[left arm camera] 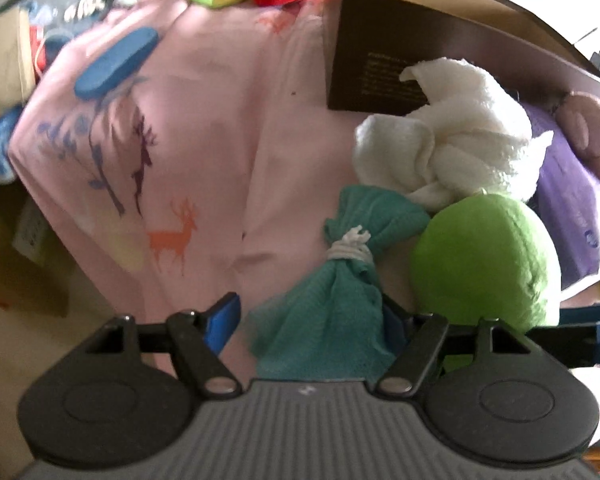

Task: Organize soft objects
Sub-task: 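Grasp the teal cloth bundle with the left gripper while the right grasps the green plush, then carry both items over the box, lower them in and open both grippers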

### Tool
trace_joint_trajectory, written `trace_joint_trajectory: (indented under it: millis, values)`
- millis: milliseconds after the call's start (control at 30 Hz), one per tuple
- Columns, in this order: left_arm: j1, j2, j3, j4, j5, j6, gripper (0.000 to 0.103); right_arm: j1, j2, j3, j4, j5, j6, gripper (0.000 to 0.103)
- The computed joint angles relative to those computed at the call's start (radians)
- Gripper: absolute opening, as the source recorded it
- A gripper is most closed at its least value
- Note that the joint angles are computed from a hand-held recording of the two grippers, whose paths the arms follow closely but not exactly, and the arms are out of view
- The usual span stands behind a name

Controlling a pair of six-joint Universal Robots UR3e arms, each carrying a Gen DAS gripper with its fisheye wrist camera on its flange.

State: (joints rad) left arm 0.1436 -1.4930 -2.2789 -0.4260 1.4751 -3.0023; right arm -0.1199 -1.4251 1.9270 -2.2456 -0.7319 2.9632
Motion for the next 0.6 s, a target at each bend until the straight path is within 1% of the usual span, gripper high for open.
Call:
trace_joint_trajectory:
  millis: [33, 100, 167, 200, 233, 300, 367, 433, 533, 600]
  values:
    - [-0.006, -0.004, -0.007, 0.023, 0.006, 0.007, 0.072, 0.001, 0.006, -0.002, -0.001, 0.001, 0.003, 0.039]
    - [-0.011, -0.008, -0.013, 0.041, 0.01, 0.018, 0.072, 0.003, 0.026, -0.014, 0.009, 0.008, 0.005, 0.043]
    - [-0.004, -0.005, -0.017, 0.045, -0.002, 0.028, 0.07, 0.0, 0.048, -0.027, 0.034, 0.028, -0.003, 0.044]
    - [0.001, -0.003, -0.018, 0.044, -0.008, 0.033, 0.066, -0.006, 0.052, -0.021, 0.033, 0.041, 0.0, 0.044]
    - [0.004, 0.001, -0.02, 0.046, -0.013, 0.037, 0.057, -0.009, 0.054, -0.023, 0.041, 0.048, -0.002, 0.041]
    - [0.011, 0.015, -0.021, 0.032, -0.035, 0.045, 0.042, -0.017, 0.055, -0.026, 0.06, 0.062, -0.017, 0.038]
    - [0.004, 0.01, -0.017, 0.033, -0.035, 0.045, 0.037, -0.025, 0.049, -0.026, 0.078, 0.068, -0.041, 0.036]
    - [-0.003, 0.008, -0.017, 0.037, -0.037, 0.044, 0.028, -0.029, 0.041, -0.029, 0.095, 0.072, -0.064, 0.034]
    - [-0.005, 0.026, -0.019, 0.022, -0.048, 0.05, 0.021, -0.044, 0.021, -0.036, 0.152, 0.101, -0.132, 0.033]
    - [0.014, 0.056, -0.025, -0.008, -0.078, 0.062, 0.018, -0.053, 0.004, -0.049, 0.203, 0.119, -0.188, 0.033]
